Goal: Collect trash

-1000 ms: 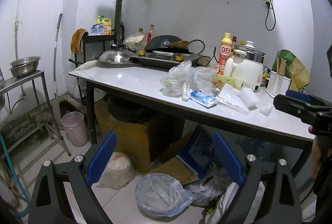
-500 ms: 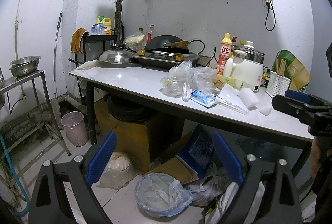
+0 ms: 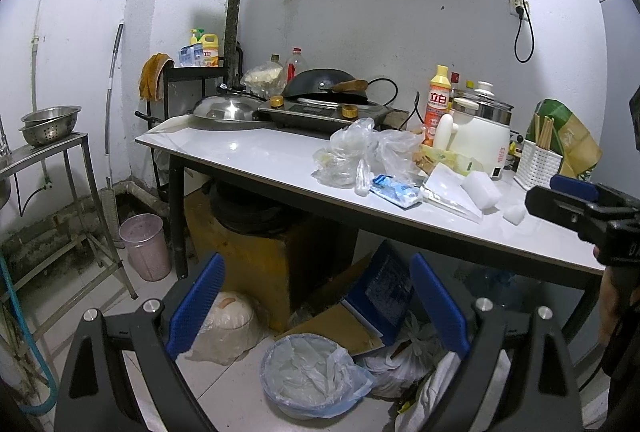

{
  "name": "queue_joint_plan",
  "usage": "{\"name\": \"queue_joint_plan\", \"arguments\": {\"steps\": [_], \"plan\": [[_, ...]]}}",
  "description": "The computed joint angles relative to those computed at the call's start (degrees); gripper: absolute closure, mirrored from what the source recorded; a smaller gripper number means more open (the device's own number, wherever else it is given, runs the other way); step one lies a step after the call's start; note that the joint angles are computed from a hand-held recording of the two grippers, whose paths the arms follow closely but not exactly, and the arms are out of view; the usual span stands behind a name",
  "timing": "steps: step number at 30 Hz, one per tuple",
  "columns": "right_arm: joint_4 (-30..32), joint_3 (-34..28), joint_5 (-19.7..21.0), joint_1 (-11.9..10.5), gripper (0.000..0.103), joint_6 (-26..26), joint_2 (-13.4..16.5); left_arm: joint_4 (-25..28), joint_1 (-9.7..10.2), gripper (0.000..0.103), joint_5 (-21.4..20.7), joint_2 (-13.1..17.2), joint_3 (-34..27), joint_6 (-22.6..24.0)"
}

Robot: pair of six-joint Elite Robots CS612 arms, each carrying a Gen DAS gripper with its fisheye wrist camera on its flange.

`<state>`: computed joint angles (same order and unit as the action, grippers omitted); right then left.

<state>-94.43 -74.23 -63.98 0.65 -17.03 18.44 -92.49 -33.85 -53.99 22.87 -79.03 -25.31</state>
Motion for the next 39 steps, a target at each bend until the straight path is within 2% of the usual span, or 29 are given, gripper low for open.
{"name": "queue_joint_plan", "arguments": {"steps": [24,32,39], "plan": [[0.2,0.5,-0.5,0.0,0.000,-0.2,-0.2,0.8,0.49,0.009,-0.5,-0.4,0.4,-0.6],[-0.9,3.9,-2.4,-0.1,0.000,0.6,-1.5,0.6,1.74,0.009,-2.5,-1.8,3.8,-2.0],[-3.3,8.9,-4.1,-0.6,0.000,2.5,-3.6,-0.9,3.21,0.009,-6.0,-4.6,9.6,-2.0]]}}
